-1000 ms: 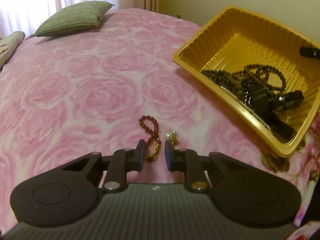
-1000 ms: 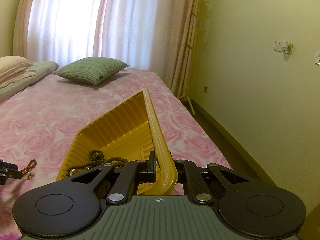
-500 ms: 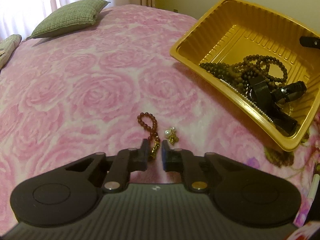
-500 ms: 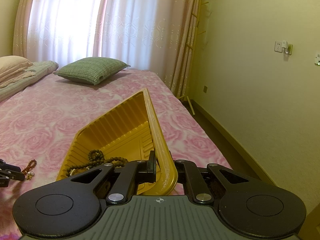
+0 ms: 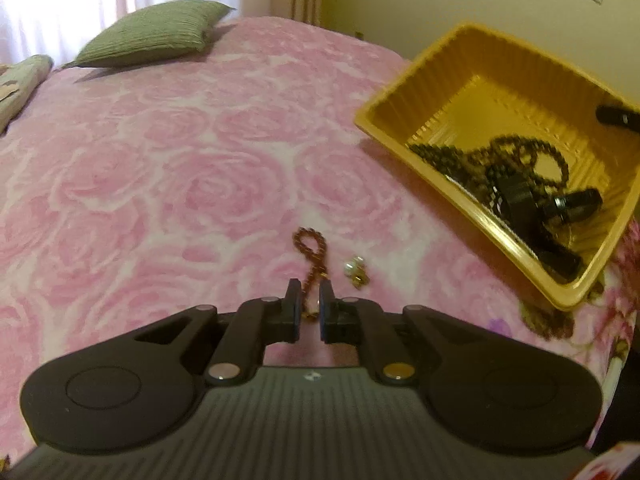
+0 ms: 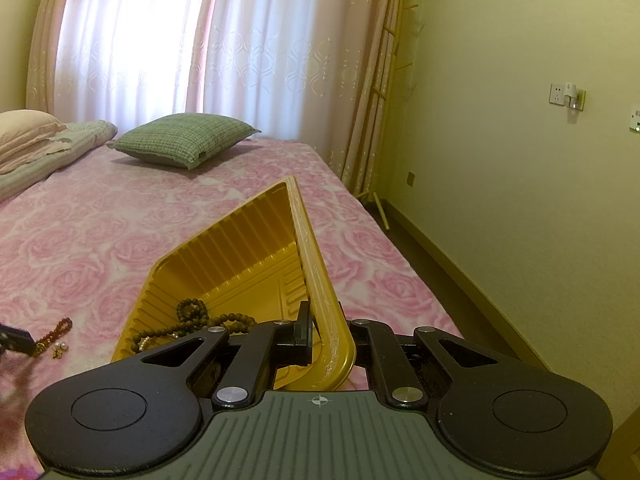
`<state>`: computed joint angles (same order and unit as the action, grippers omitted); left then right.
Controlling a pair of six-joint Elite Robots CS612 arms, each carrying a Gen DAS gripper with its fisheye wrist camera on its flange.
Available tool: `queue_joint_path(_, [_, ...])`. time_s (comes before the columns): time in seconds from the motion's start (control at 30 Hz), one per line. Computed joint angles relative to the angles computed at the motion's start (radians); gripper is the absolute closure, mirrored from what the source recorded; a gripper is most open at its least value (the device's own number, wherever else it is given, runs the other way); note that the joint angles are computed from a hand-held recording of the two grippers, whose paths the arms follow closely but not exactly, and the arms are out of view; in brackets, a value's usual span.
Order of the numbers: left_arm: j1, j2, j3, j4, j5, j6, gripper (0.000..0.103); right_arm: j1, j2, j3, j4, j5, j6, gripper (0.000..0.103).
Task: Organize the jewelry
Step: 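Grasp the red bead bracelet with gold charm using the left tool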
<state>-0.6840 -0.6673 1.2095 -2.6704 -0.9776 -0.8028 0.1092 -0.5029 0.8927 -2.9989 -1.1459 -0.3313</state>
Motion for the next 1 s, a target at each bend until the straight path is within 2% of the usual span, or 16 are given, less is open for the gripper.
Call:
queue_joint_path(0.13, [0.007,-0.002,-0.002,0.031,0.004,-0.006,0.096,0.0,0.001,-0.002,0.0,0.001,0.0,0.095])
queue_joint_path(0.23, [0.012,0.007,-0.016,0.036,-0.014,0.024,0.091,0.0,0.002,-0.003,0.001,0.0,-0.002,0.096])
queue_joint_path(0.43, [0.019,0.029,-0.055,0.059,-0.047,0.077,0.09,0.001,0.001,-0.001,-0.001,-0.002,-0.002,0.096])
queue_joint_path(0.57, [0.02,0.038,-0.071,0.081,-0.036,0.107,0.088,0.001,0.0,-0.001,-0.001,-0.002,-0.004,0.096])
queue_joint_path(0.6, [0.02,0.038,-0.072,0.087,-0.032,0.104,0.087,0.001,0.0,0.0,0.0,-0.003,-0.003,0.096])
queue_joint_path(0.67, [0.021,0.034,-0.068,0.09,-0.036,0.086,0.097,0.001,0.001,-0.002,0.001,-0.004,-0.001,0.096])
queue_joint_path(0.7, [0.02,0.032,-0.065,0.097,-0.032,0.081,0.099,0.001,0.001,-0.002,0.0,-0.004,-0.002,0.096])
queue_joint_path(1.0, [0.01,-0.035,0.029,0.069,0.034,0.011,0.099,0.001,0.002,-0.003,-0.001,-0.001,-0.002,0.095])
